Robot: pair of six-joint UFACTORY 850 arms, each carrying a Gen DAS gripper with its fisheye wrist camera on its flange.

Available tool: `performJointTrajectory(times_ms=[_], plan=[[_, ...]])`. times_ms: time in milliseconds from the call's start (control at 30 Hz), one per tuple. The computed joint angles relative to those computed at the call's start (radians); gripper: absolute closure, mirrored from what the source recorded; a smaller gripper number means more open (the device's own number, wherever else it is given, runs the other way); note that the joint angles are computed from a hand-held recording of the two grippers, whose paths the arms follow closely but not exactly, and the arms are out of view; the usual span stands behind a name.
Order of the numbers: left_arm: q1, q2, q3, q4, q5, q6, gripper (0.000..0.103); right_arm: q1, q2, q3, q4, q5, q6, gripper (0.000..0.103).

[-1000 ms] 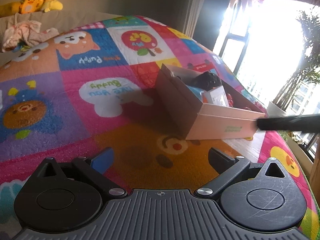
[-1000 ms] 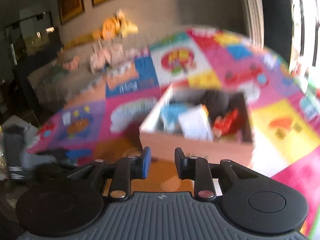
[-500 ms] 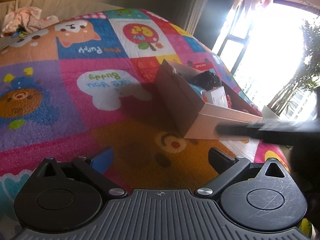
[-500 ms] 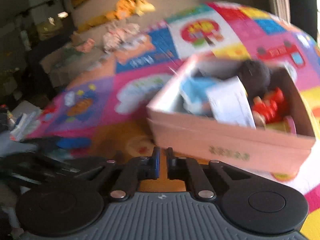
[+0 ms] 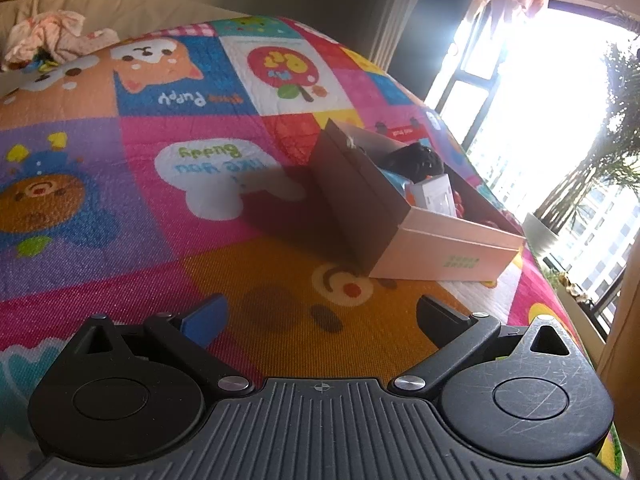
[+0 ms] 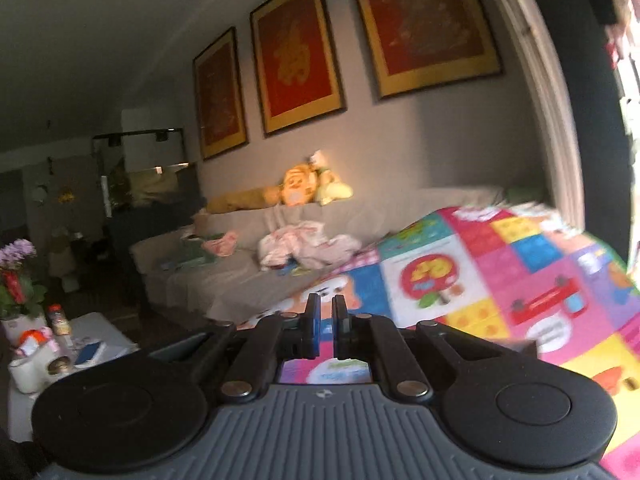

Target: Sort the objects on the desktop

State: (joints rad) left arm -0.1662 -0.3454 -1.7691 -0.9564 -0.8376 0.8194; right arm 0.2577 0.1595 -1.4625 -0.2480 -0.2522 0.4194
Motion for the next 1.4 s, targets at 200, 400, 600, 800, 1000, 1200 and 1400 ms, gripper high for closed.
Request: performJointTrajectory(times_ms=[200, 400, 600, 800, 1000, 1200, 1400], plan=[[-0.01, 0.046, 0.054, -0.071, 0.037, 0.15, 0.001, 0.01, 0.0, 0.03, -0.209, -0.168, 0.202, 0.098], [-0.103, 0.04, 0.017, 0.027, 0.05, 0.273, 0.031, 0.016, 0.067, 0.16, -0.386, -0.243, 0.445, 0.083], [-0.213, -0.04, -0.075, 0.371, 0.203, 0.115, 0.078, 0.029, 0.131, 0.261, -0.567, -0.286, 0.653, 0.054], [-0.223, 0.03, 0.03, 0.533, 0.455, 0.155, 0.098, -0.007, 0.207, 0.349, -0.666, -0.274, 0.83, 0.042], [-0.167, 0.024, -0.088, 0.61, 0.58, 0.0, 0.099, -0.03, 0.24, 0.392, -0.706, -0.278, 0.947, 0.039], [-0.089, 0.054, -0.187, 0.156, 0.344, 0.253, 0.098, -0.003, 0.259, 0.408, -0.772, -0.309, 1.011, 0.031], [-0.067, 0.021, -0.268, -0.045, -0.163, 0.209, 0.098, 0.047, 0.293, 0.417, -0.854, -0.382, 1.07, 0.022]])
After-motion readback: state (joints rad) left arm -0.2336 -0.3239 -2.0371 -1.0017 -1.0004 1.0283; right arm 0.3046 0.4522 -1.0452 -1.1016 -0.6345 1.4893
